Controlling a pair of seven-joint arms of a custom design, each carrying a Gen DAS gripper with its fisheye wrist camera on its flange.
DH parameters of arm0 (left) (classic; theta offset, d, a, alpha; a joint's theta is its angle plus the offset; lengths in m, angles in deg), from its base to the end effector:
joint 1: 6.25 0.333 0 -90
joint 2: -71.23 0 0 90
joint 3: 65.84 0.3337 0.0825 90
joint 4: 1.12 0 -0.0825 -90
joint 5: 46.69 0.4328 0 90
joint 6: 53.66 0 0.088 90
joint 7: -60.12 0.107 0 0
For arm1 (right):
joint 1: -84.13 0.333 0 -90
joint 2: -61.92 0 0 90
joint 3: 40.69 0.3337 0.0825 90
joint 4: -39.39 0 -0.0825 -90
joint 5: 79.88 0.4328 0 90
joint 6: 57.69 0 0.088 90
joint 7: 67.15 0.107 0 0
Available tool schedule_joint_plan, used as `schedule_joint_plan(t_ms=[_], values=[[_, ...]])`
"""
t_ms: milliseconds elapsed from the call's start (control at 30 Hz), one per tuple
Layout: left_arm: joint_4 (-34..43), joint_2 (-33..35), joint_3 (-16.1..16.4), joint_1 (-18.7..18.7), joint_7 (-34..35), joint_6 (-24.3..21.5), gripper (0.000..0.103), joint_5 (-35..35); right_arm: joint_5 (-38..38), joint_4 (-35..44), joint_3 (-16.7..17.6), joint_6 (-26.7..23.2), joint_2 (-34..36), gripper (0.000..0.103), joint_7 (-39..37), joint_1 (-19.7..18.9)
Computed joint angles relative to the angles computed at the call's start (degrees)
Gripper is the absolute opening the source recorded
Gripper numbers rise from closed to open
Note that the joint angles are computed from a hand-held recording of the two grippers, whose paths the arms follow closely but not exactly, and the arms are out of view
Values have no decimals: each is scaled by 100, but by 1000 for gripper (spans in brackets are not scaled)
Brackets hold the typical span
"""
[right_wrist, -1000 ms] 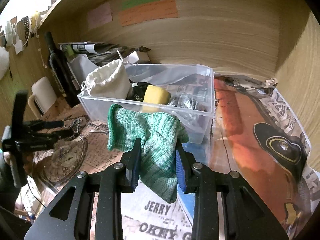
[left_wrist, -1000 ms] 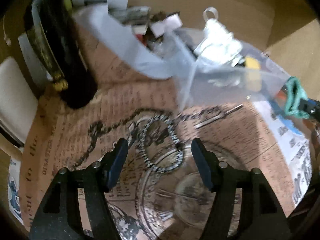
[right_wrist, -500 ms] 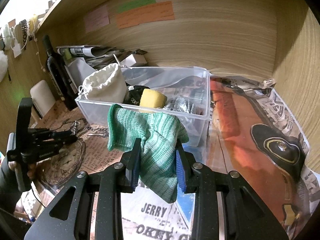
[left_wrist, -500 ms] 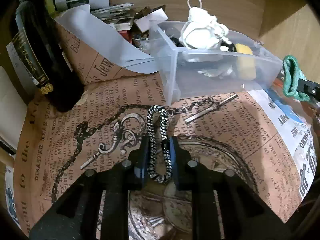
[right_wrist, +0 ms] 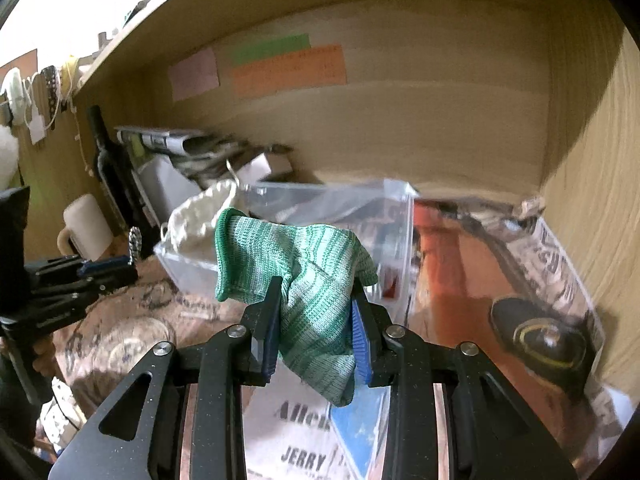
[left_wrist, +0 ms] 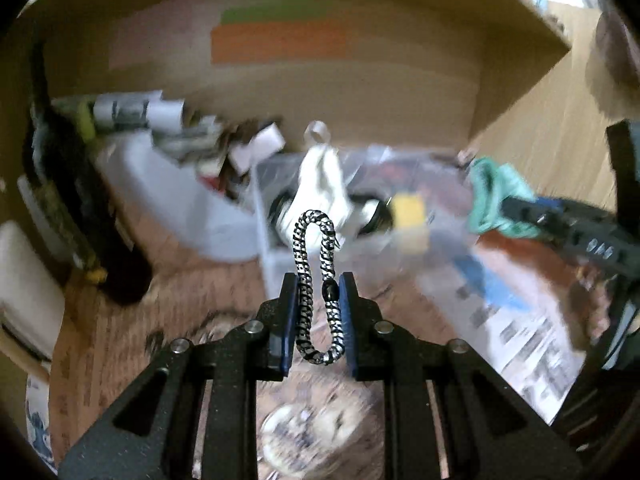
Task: Organize soft objects
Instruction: 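Drop the glove and chain into the clear box with both tools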
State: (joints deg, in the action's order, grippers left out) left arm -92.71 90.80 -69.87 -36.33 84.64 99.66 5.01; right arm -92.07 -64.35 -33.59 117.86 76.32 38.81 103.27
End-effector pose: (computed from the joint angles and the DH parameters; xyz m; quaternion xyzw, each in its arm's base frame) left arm 0.6163 -0.4377 0.5105 -0.5951 0.6638 -0.3519 0.2853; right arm 0.6420 0.3256 0.5210 -0.7210 0.4980 -0.2361 0.4200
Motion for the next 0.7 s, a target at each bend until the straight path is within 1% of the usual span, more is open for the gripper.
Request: schedule_joint_plan(t_ms=[100,233,300,333,567,633,700], values=[[418,240,26,0,108,166,20,-47,-72,215,-62,24,118,28,8,37],[1030,625,152,-115,381,176,20,-183,-186,560,-155,-101,337,28,45,91],[1392,878,140,-107,683,146,20,-483,-207,752,-172,-248,467,28,40,93],[1599,1028,113,-88,896,118,20,-693,-144,872,-102,-351,558,28,-40,31],[3324,2255,50,-108,2225,-615,20,-1897,125,1421,30,-1017,981,28,-434,-70],[3873,2636,68,-137,2586,-872,20,-2173,172,1528,20,-1171,1061,28,-530,-60],[4315,2929,171,-218,2801,-1090,20,-2358,207,1583,-1,-1256,1102,28,-590,-42]])
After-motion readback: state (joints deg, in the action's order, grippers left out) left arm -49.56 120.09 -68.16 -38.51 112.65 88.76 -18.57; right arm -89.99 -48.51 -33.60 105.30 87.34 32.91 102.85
